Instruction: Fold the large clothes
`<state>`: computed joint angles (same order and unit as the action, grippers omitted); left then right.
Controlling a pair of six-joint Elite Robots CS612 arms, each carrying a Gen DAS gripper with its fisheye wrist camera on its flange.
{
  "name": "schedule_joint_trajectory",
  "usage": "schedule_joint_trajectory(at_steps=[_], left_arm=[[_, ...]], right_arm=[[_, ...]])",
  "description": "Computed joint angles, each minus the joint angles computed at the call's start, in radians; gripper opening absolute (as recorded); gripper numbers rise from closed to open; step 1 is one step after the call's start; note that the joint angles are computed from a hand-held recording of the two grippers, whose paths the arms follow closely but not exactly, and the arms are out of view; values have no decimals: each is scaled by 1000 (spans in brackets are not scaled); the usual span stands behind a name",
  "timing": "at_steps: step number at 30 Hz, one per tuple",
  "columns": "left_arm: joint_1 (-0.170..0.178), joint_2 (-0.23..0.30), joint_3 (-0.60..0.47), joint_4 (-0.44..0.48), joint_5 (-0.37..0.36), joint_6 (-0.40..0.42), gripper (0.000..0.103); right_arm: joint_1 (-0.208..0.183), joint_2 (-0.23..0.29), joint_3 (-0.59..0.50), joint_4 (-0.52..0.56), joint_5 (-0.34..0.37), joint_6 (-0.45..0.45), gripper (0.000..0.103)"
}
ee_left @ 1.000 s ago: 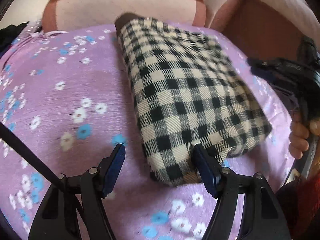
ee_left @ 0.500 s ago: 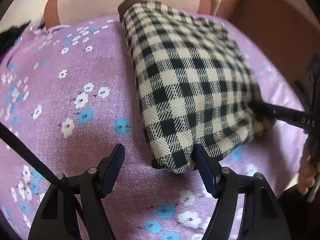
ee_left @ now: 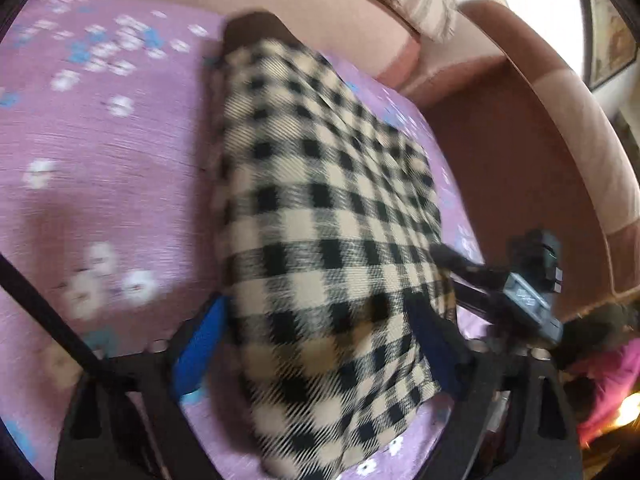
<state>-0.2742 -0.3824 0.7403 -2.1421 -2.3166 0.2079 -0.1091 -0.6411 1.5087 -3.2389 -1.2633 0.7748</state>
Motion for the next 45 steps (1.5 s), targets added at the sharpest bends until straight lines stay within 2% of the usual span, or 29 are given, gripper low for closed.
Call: schedule_joint_trajectory(at_steps=[2,3,4,5,6,7,8,11,14,15,16,18,20,22,24,25,27,29,30,31,32,34,35,36,38,40,42,44,45], left_arm=[[-14,-11,24,-6,48,21,96],[-21,-21,38,-4,80,50,92],[-25,-32,57,-30,110,55,75],[-29,-40,64,-38,132,66,58],[-29,-46,63,-35,140,83,50],[-29,-51,53,-28,145,99,39],[-29,-54,46,-27,144,106,36],[-29,-66,35,-60,151,116,36],[-34,-67,42,-78,198,107,43],[-36,-74,62,-89,222,103,45],[-44,-82,92,-102,286,98,50],[-42,-94,139,-133,319,97,60],[-26,-112,204,-203,266,58,66],[-7,-129,259,-236,214,10,69],[11,-135,297,-271,162,-31,69],[17,-137,311,-293,145,-44,69],[19,-159,359,-342,149,-64,68],[18,-183,405,-389,179,-68,68],[17,-203,437,-424,198,-64,68],[13,-222,471,-474,226,-60,68],[14,-237,497,-515,245,-52,68],[9,-271,560,-650,311,-50,69],[3,-287,595,-733,358,-52,71],[-5,-297,615,-798,405,-56,74],[-4,-311,653,-928,468,-69,93],[-5,-321,697,-1101,541,-89,103],[7,-334,724,-1182,578,-109,103],[13,-342,719,-1164,556,-134,103],[18,-348,720,-1147,536,-136,103]], right_arm=[[9,24,-31,-8,1,-28,78],[15,32,-47,2,2,-37,61],[14,40,-64,16,31,-23,49],[18,43,-70,16,24,-7,43],[22,44,-77,2,12,-4,36],[24,43,-81,-20,9,-6,35],[26,41,-85,-59,15,-7,33],[30,33,-86,-120,9,-11,33],[27,43,-90,-113,11,33,33],[27,46,-91,-71,0,51,38],[30,42,-92,-11,-27,55,41],[30,35,-80,47,-56,50,55],[30,20,-59,34,-85,52,55],[46,-16,-26,15,-209,14,56],[60,-35,-7,-33,-285,-5,56],[64,-37,-6,-65,-288,-14,56],[65,-27,-20,-136,-221,-33,56],[54,-4,-51,-156,-97,-40,56],[48,14,-78,-134,-18,-47,56],[48,28,-102,-97,20,-53,56],[49,36,-121,-24,16,-65,55],[58,32,-126,66,-82,-60,45],[61,29,-124,91,-136,-38,33],[63,20,-112,101,-193,-8,29],[80,-5,-89,108,-314,-12,34],[94,-19,-82,84,-350,-57,35],[114,-26,-82,40,-312,-127,34],[120,-23,-77,-14,-169,-161,34],[122,-7,-87,-53,-64,-135,34]])
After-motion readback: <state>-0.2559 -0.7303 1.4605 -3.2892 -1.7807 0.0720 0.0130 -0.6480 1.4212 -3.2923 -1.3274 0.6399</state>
